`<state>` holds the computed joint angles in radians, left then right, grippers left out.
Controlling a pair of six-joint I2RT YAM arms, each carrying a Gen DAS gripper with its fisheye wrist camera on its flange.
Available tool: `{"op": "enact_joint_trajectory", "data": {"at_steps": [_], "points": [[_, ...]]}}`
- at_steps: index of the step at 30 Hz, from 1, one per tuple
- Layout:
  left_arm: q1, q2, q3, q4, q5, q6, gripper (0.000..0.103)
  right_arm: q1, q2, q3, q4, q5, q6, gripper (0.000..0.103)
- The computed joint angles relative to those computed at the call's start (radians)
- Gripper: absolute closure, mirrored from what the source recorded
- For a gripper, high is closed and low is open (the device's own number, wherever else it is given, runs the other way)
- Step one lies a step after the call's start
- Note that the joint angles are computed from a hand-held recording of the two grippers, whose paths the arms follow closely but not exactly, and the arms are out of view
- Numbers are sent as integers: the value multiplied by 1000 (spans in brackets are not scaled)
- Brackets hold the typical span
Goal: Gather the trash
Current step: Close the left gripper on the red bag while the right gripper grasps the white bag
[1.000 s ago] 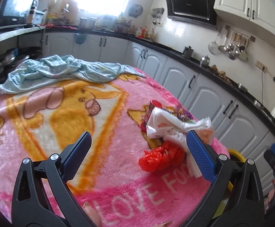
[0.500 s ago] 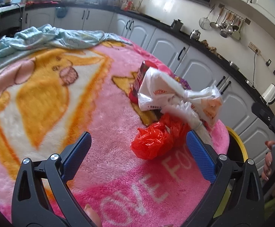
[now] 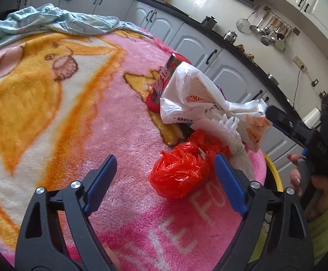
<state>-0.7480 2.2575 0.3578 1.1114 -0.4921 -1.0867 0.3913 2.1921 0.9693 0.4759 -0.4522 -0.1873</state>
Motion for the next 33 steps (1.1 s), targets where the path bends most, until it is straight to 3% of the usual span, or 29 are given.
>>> {"op": "enact_joint_trajectory", "data": {"at_steps": [1, 4, 9, 11, 15, 19, 20, 25, 33], "points": [[0, 8, 3, 8, 9, 2, 28, 1, 12, 20, -15, -9, -3, 7], [4, 29, 13, 28, 36, 6, 31, -2, 39, 72, -73, -42, -28, 23], [20, 67, 21, 75, 68, 22, 37, -3, 58, 113, -140, -78, -62, 37], [23, 74, 24, 77, 68, 21, 43, 1, 60, 113, -147, -79, -79, 49], [23, 97, 17, 124, 77, 23, 51, -4, 60, 110, -157, -99, -86, 57], [8, 99, 5, 156, 68, 33, 68, -9, 38, 79, -138, -112, -95, 68], [0, 95, 2, 159, 58, 39, 75, -13, 31, 72, -140, -122, -94, 68], [-37, 53, -6, 115, 15, 59, 86, -37, -20, 8, -96, -154, -79, 69], [-126, -167, -61, -127, -163, 13, 89, -85, -106, -70, -35, -163, -44, 70]]}}
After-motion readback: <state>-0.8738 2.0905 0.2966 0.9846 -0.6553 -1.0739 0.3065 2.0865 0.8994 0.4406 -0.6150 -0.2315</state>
